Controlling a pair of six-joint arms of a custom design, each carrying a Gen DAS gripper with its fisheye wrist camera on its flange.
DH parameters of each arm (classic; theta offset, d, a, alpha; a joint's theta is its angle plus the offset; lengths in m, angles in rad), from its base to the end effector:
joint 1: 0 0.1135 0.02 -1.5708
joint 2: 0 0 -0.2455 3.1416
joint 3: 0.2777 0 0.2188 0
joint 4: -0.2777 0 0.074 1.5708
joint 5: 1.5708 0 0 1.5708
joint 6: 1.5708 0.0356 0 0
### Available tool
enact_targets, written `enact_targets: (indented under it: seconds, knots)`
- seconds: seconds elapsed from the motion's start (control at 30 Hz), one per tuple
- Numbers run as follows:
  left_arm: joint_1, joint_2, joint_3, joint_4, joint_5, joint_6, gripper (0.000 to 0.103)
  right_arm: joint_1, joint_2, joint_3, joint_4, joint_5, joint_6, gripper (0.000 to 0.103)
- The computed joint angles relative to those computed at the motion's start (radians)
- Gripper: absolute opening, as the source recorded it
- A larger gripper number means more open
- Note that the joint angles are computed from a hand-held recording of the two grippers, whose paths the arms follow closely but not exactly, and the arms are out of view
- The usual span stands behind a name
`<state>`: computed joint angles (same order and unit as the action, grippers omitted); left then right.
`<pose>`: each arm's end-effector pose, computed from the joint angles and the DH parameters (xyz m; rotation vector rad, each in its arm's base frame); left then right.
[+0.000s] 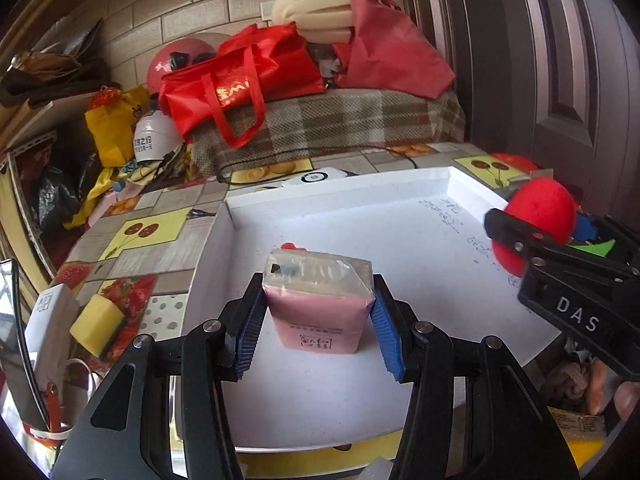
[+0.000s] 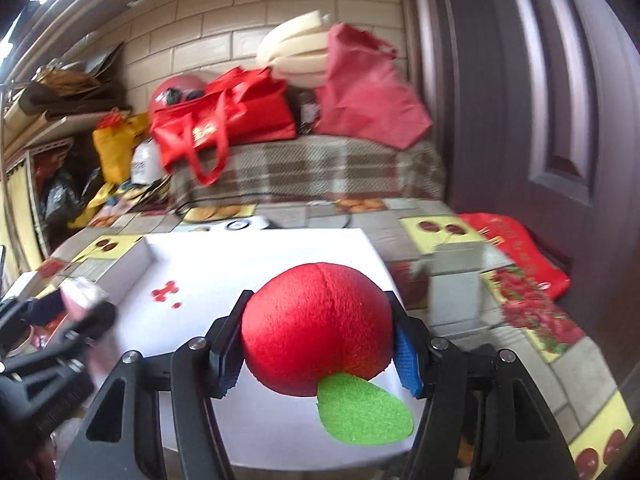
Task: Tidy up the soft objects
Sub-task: 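Carry both items into the white tray and open both tools to release them, then move the left tool to the rolled white towel while the right tool approaches the braided rope knot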
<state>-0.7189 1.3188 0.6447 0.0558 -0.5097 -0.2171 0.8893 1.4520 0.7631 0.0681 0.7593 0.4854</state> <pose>0.1967 -0.1491 0.2059 0.2460 2.0869 -0.0004 0.1908 0.1963 0.2117 0.0009 2.0065 0.0352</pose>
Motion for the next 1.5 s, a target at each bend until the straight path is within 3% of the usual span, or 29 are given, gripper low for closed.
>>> enact_targets:
  seconds: [0.1,0.23,0.27,0.3,0.7,0.8,1.0,1.2,1.5]
  knots:
    - [0.002,0.010,0.004,0.005,0.023,0.013,0.052,-0.002,0.042,0.042,-0.029,-0.023,0.001,0.067]
    - [-0.009,0.016,0.005,0.008,0.002,0.006,0.090,0.032,0.055,0.057,-0.053,0.036,0.008,0.093]
    - [-0.013,0.013,0.000,0.013,-0.002,0.007,0.093,0.030,0.052,0.057,-0.053,0.037,0.007,0.096]
    - [-0.018,0.010,-0.004,0.019,-0.008,0.008,0.102,0.029,0.046,0.051,-0.047,0.039,0.008,0.103]
    - [-0.040,-0.065,-0.057,0.043,-0.027,-0.017,0.103,0.098,-0.022,-0.043,0.077,0.206,-0.008,0.103]
    - [-0.045,-0.104,-0.080,0.038,-0.025,-0.043,0.103,0.108,-0.038,-0.050,0.044,0.230,0.032,0.103]
    - [-0.104,-0.167,-0.120,0.027,-0.069,-0.066,0.103,0.142,-0.079,-0.053,-0.090,0.271,0.156,0.103]
    - [-0.145,-0.243,-0.156,-0.017,-0.092,-0.105,0.103,0.158,-0.137,-0.057,-0.288,0.283,0.364,0.103]
    - [-0.314,-0.367,-0.202,-0.119,-0.202,-0.162,0.103,0.329,-0.112,0.026,-0.706,0.417,0.725,0.103]
